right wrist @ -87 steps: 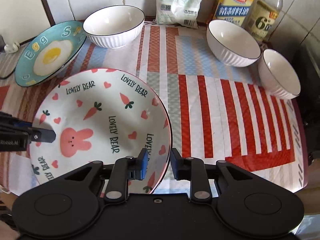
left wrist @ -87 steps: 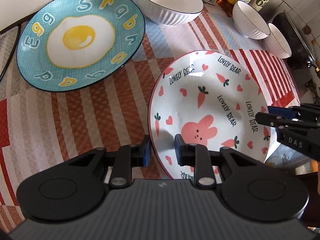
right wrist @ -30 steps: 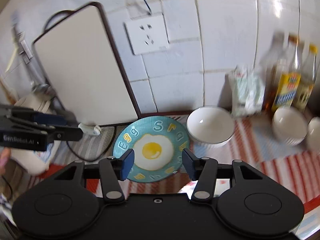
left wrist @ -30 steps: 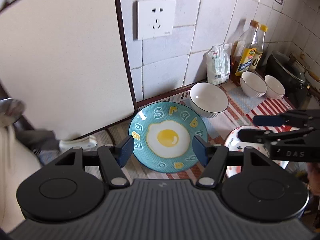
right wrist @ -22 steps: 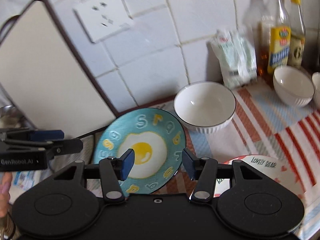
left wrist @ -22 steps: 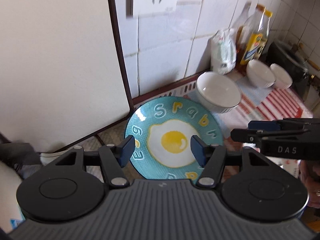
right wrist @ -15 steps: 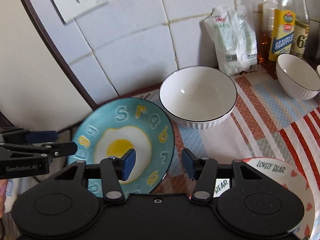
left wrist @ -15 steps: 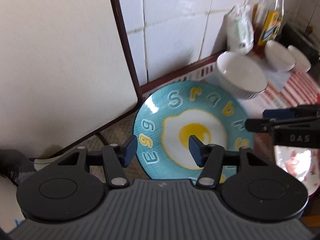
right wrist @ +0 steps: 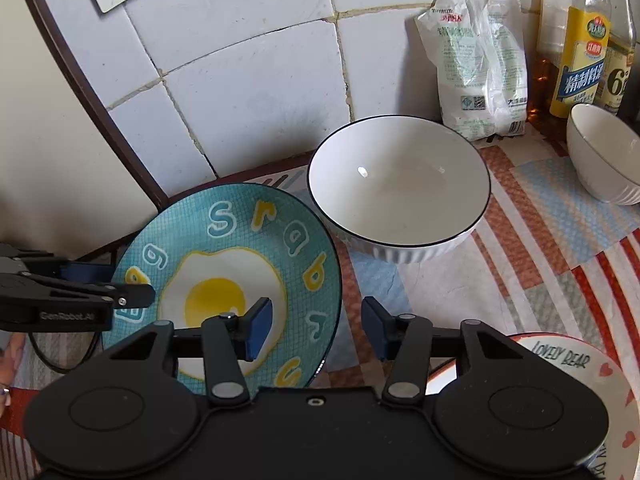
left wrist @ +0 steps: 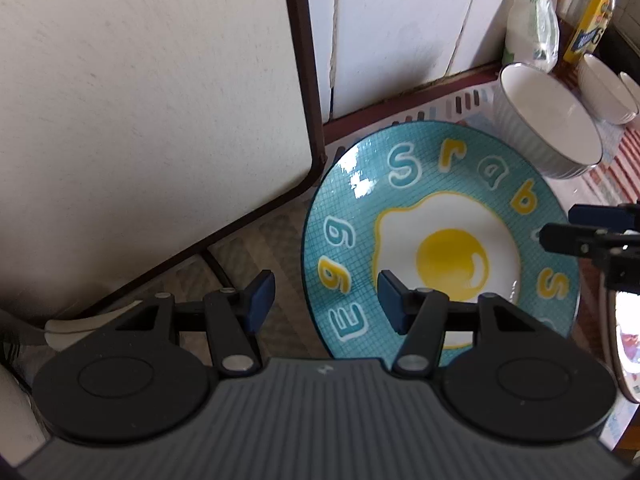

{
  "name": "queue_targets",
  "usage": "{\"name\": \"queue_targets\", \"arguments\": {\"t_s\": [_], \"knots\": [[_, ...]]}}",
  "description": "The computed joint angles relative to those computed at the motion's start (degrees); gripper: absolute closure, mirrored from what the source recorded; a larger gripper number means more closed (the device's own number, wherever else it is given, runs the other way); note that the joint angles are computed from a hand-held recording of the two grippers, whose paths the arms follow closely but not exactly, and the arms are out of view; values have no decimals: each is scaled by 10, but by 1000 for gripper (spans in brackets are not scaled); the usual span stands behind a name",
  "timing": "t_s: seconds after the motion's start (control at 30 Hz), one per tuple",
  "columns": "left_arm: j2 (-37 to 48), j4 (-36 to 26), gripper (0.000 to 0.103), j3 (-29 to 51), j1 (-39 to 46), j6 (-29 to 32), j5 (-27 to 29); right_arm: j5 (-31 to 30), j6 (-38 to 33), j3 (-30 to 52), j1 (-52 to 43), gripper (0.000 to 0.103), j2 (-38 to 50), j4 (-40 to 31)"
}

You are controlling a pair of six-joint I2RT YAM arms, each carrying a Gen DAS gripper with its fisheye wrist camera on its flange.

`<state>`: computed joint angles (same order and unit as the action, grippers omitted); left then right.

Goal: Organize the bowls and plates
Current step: 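Move both grippers to the teal egg plate and pinch its rim, then lift the teal egg plate with both grippers and carry it toward the bunny plate stack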

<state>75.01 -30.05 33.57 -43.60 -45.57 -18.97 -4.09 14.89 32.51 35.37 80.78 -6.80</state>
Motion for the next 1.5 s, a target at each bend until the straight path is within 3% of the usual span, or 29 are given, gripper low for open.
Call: {"name": "queue_targets", "arguments": {"t_s": [0.1, 0.2, 0.27, 0.37, 0.5, 0.6, 0.87, 1.0, 1.17, 1.5], "knots": [[0, 32, 57, -18, 6, 2, 7, -9, 8, 6, -3, 51, 15, 3], [-15, 41, 65, -28, 20, -4, 20, 47, 9, 9, 16, 52, 4, -12], [-30, 46, 76, -35, 33, 6, 40, -4, 7, 6, -9, 53, -3, -14], [-29, 39, 76, -29, 39, 8, 49, -21, -1, 15, -21, 53, 16, -15], [-26, 56, 72, -36, 45, -19, 60, -62, 6, 30, -35, 79, 60, -15], [-33, 70, 72, -47, 48, -38, 65, -45, 21, 9, -19, 80, 53, 10], [-28, 73, 74, -56, -22, -102, -18, -57, 59, -4, -28, 81, 60, 47], [-60, 57, 74, -67, -7, -152, 20, -64, 79, -27, -34, 88, 24, 57], [-94, 20, 74, -64, -37, -184, 22, -74, 79, -25, -41, 90, -39, -7], [-122, -75, 75, -5, -174, -285, -45, -119, 56, -54, -96, 90, -219, -153]]}}
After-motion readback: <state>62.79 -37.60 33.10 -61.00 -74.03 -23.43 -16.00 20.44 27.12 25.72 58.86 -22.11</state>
